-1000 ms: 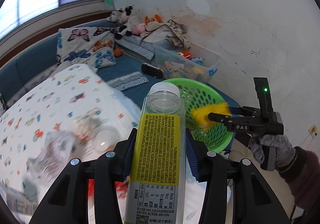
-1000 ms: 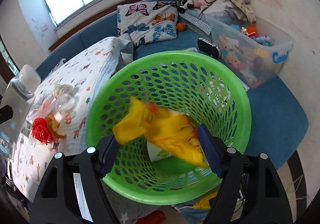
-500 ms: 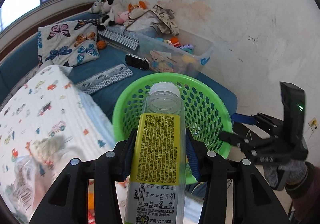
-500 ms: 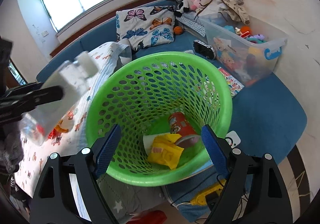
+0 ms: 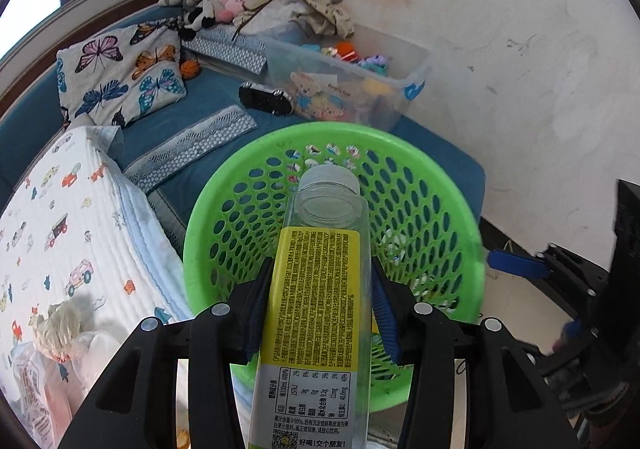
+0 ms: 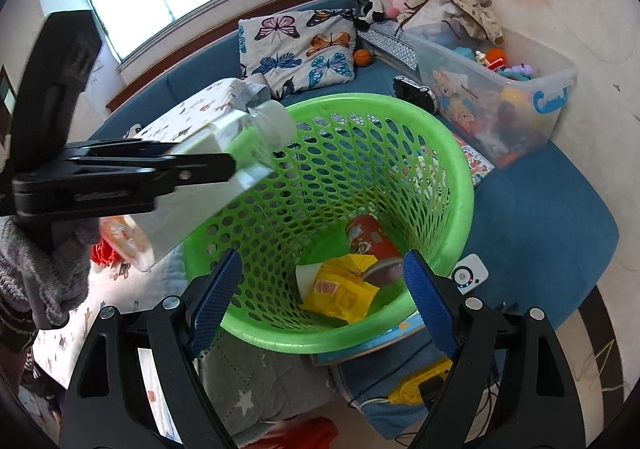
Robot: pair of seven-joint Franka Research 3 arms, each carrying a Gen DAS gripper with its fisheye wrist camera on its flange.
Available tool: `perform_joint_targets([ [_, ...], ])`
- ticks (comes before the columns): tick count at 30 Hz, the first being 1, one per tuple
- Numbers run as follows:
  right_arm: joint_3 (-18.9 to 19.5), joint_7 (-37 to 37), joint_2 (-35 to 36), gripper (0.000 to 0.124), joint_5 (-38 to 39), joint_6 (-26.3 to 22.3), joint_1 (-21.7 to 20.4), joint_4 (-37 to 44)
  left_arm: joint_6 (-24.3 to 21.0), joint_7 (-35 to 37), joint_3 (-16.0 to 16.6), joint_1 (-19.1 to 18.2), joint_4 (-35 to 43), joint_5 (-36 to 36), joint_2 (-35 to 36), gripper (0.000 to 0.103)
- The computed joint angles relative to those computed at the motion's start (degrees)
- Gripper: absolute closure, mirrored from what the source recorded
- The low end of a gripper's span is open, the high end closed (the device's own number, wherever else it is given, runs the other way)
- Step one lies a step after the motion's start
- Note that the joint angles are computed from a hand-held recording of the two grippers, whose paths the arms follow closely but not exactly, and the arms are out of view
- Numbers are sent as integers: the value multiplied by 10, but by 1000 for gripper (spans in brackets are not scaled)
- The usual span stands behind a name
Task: Collect trash
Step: 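Lower the clear bottle into the green basket and open the left tool, then move both tools back over the table toward the red mesh net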
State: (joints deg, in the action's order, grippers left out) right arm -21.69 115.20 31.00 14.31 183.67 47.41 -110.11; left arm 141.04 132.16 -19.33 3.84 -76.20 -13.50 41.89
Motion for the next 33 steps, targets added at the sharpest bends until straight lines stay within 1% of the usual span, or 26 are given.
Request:
perform_joint_targets([
  [3,14,-4,-1,41,3,3,-11,-1,-18,-24,14,-17,31,17,18,58],
  [6,21,-9,-1,41,6,5,-16,-2,-44,-41,16,-22,60,24,36,58],
  [8,23,-10,-3,41,10,8,-17,-6,-49,-49,18,-27,73,28,45,58],
  [11,23,-12,-6,41,16,12,-16,-12,-56,-57,17,-25,79,28,48,57],
  [13,18,-13,-9,41,22,15,-11,-17,-53,-45,5,-14,73,15,45,52],
  [15,14,-16,-13,41,27,20,-6,-23,-41,-31,-4,-3,53,1,33,49],
  [20,1,-22,-20,41,44,29,14,-33,-8,4,-22,28,-12,-43,-12,49],
  [21,-1,-25,-22,41,48,31,18,-34,0,15,-29,41,-31,-59,-26,49],
  [23,-18,-30,-25,41,55,34,39,-39,11,33,-35,59,-62,-87,-49,49],
  [26,-10,-43,-29,41,67,42,40,-41,32,65,-41,81,-110,-130,-83,49],
  [28,-11,-52,-29,41,76,43,47,-39,52,98,-47,102,-149,-169,-112,49],
  [31,-11,-63,-27,41,87,42,56,-31,68,135,-43,120,-193,-218,-145,49],
  [33,-5,-69,-24,41,88,39,55,-22,68,159,-36,130,-213,-253,-163,49],
])
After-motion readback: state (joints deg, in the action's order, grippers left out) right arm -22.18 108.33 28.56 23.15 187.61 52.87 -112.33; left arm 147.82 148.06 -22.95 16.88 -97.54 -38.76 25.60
